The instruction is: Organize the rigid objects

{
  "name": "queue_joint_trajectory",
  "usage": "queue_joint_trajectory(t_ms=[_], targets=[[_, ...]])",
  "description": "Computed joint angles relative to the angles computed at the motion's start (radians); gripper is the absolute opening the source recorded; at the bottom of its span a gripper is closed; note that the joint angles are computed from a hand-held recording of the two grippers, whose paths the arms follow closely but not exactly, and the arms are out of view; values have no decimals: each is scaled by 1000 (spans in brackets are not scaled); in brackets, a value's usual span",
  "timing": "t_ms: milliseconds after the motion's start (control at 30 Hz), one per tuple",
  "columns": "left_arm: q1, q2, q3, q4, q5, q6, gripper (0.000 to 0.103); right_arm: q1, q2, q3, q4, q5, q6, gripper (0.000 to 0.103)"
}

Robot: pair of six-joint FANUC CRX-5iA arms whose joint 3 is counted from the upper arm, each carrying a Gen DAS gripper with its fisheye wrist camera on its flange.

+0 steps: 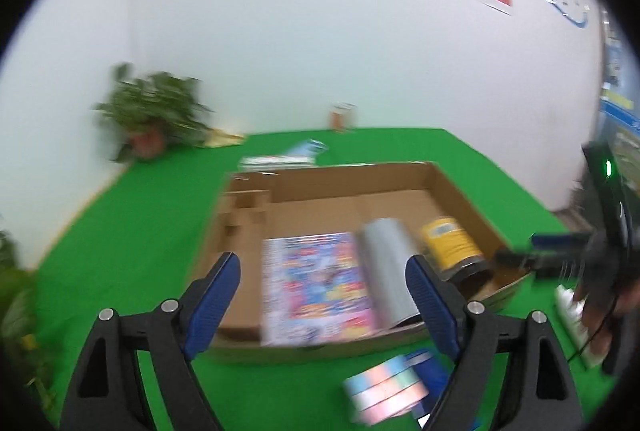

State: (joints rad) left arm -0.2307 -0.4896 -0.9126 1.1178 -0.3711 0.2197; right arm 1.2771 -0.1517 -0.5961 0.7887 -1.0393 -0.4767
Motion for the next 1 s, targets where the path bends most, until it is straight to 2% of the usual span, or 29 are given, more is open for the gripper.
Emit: queue_joint_trajectory(t_ms=[133,200,233,267,300,333,367,433,667,767,833,867,900,967,1000], targets=[[154,-62,-45,-18,-127,30,85,-135,8,34,-41,112,63,92],[214,-69,-51,-37,-191,68,85,-223,58,101,-146,135,209,77],[244,-72,-47,-72,-228,107,85,-258,81,123,-188,156,257,73],[271,-72,-41,-107,-263,137,85,-296,111,158,-250,175,314,64],[299,-66,-43,-111,-297,124,85,-330,144,195,-325,192,379,56],[302,-62,-43,-115,-306,121,85,-352,168,214,-368,201,432,52],[314,-65,-48,-112,-318,108,85,-355,184,218,-371,208,451,56],[328,-85,-69,-88,-332,71,85,-338,186,194,-332,219,416,56],[286,-62,-90,-25,-342,38,85,-229,147,175,-361,147,369,56],[239,-82,-107,-8,-294,37,85,-190,113,138,-312,149,280,56],[201,-125,-135,18,-230,22,85,-92,66,71,-116,88,85,73],[189,-148,-149,24,-201,18,85,-54,60,54,-42,51,23,92],[181,-168,-159,20,-172,25,85,9,62,40,52,-25,-58,103],[200,-190,-164,-24,-168,63,85,135,106,49,171,-207,-129,103],[227,-202,-166,-54,-191,87,85,170,114,53,183,-250,-131,103]])
